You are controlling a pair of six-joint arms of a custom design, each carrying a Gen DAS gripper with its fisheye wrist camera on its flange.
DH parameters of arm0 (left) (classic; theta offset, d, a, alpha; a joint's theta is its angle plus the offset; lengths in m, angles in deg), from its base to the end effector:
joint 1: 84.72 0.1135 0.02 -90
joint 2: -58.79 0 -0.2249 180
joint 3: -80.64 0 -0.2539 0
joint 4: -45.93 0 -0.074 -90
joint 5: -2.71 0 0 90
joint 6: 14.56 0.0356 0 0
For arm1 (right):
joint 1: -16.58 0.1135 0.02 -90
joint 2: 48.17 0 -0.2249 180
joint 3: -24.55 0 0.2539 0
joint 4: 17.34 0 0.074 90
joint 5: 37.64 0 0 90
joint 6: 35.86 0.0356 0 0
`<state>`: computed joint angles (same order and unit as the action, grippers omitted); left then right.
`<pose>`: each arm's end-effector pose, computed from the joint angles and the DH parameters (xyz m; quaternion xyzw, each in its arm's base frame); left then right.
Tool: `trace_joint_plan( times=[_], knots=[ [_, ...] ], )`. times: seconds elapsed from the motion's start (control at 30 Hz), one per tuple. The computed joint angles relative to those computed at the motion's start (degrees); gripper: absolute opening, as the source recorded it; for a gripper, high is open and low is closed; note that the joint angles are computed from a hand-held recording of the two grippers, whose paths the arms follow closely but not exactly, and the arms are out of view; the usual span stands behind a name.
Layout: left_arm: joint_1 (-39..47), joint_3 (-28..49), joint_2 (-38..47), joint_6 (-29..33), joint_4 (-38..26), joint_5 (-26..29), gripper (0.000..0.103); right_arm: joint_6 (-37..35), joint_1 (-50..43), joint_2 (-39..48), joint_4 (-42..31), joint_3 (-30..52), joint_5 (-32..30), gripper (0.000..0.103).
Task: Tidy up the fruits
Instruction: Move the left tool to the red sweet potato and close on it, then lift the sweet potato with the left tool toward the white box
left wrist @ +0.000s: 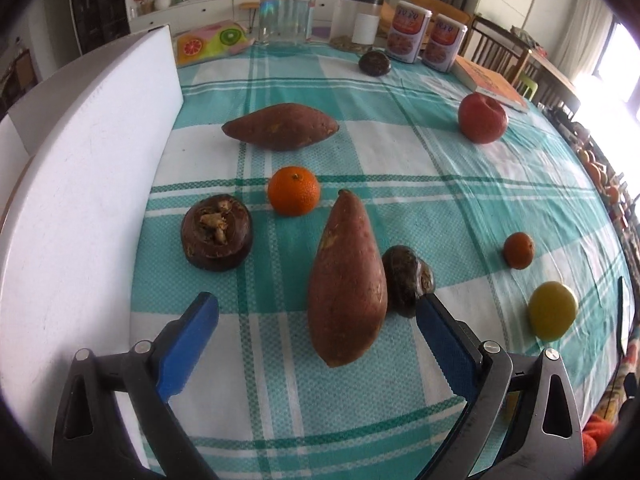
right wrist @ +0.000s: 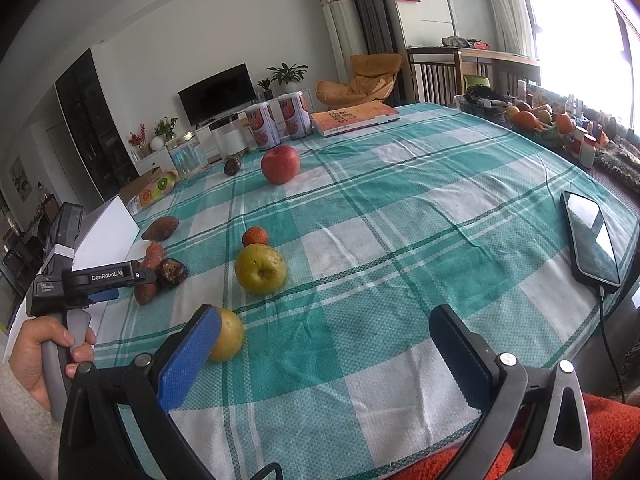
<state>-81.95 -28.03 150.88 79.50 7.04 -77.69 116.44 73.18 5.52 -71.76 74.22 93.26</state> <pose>0.3207 0.0096 0.1541 0.0327 0.9614 -0.0651 0.2652 0.1257 0.1482 0.1909 0.1397 0.8958 0.0485 0.4191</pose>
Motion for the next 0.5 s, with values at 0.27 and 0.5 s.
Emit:
trace_joint_plan(
  times=[0.27, 0.5],
  knots=[
    [-1.6, -1.7, -1.1, 2.0, 1.3, 3.4, 0.057, -1.7, -2.3, -4.7, 2.7, -3.3, -3.5, 0.103],
    [-0.8, -9.0, -9.8, 4.4, 0.7, 1.1, 0.045, -4.8, -2.9, -2.1, 5.0, -2.5, -6.1, 0.103]
  ],
)
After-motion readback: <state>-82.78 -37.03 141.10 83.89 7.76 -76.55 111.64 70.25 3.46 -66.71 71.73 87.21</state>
